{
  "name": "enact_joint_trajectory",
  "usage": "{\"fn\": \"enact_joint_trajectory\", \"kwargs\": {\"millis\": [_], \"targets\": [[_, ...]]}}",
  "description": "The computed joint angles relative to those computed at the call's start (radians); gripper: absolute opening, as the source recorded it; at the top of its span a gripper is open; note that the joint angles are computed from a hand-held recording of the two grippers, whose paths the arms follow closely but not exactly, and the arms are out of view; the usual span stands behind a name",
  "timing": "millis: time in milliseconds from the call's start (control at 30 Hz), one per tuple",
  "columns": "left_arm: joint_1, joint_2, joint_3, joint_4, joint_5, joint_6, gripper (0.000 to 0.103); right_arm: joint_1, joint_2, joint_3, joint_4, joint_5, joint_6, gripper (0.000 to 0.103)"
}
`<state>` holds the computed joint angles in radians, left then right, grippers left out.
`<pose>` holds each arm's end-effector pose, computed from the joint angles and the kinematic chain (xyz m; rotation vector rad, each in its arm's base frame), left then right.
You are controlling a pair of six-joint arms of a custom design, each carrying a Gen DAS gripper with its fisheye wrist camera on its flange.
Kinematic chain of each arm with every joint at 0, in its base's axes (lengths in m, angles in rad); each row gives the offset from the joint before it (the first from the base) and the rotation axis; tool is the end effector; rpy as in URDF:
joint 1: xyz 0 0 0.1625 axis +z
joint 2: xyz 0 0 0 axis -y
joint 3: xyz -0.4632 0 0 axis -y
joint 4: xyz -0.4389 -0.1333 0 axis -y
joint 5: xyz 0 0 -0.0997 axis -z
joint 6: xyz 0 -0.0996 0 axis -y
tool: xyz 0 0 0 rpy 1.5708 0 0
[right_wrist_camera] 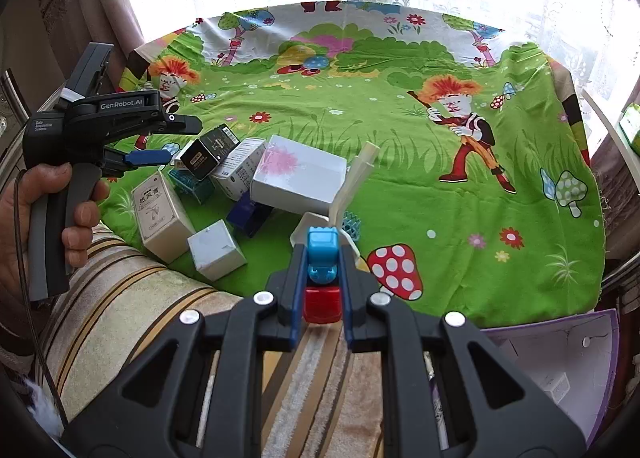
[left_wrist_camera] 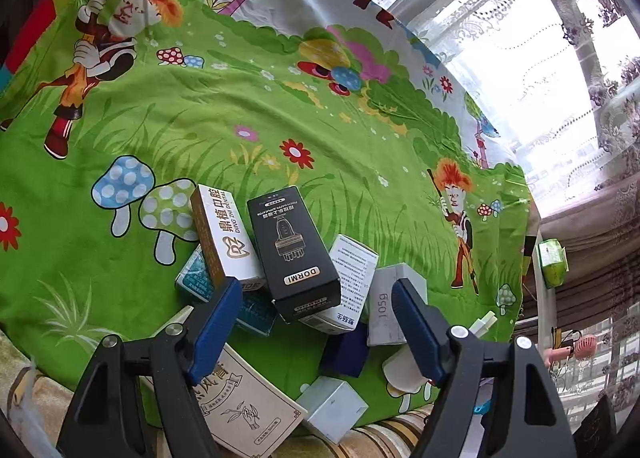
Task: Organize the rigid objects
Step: 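Grasp the black DORMI box with the left gripper while the right holds the car, then carry the car and DORMI box into the purple box and open both grippers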
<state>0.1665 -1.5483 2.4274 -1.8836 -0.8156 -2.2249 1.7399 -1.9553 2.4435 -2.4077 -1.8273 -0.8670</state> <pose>-0.2975 -0.2544 0.1729 -0.7446 2.4468 -1.1564 0.1638 -0.3175 0.3295 1.3143 -2.4327 0.3357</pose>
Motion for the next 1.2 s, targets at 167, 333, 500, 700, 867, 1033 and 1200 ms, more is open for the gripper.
{"fn": "enact_joint_trajectory", "kwargs": {"millis": [167, 333, 500, 700, 867, 1033, 1200], "targets": [[0.051, 0.022, 0.000, -0.054, -0.019, 0.000, 0.075, -0.041, -0.048, -0.015, 0.016, 0.010, -0.012, 0.019], [0.086, 0.038, -0.006, -0.065, -0.039, 0.017, 0.059, -0.085, -0.092, -0.027, 0.034, 0.018, -0.031, 0.019], [0.076, 0.041, -0.001, -0.053, -0.036, 0.012, 0.040, -0.137, -0.130, -0.035, 0.060, 0.029, -0.038, 0.019], [-0.001, 0.049, -0.026, 0.072, -0.001, -0.074, 0.040, -0.197, -0.167, -0.043, 0.080, 0.033, -0.046, 0.019], [-0.099, 0.080, -0.068, 0.206, 0.027, -0.175, 0.040, -0.253, -0.209, -0.055, 0.102, 0.048, -0.063, 0.019], [-0.174, 0.141, -0.099, 0.176, 0.057, -0.130, 0.040, -0.321, -0.248, -0.074, 0.115, 0.065, -0.083, 0.019], [-0.202, 0.221, -0.074, -0.118, 0.067, 0.046, 0.040, -0.400, -0.287, -0.097, 0.128, 0.089, -0.109, 0.019]]}}
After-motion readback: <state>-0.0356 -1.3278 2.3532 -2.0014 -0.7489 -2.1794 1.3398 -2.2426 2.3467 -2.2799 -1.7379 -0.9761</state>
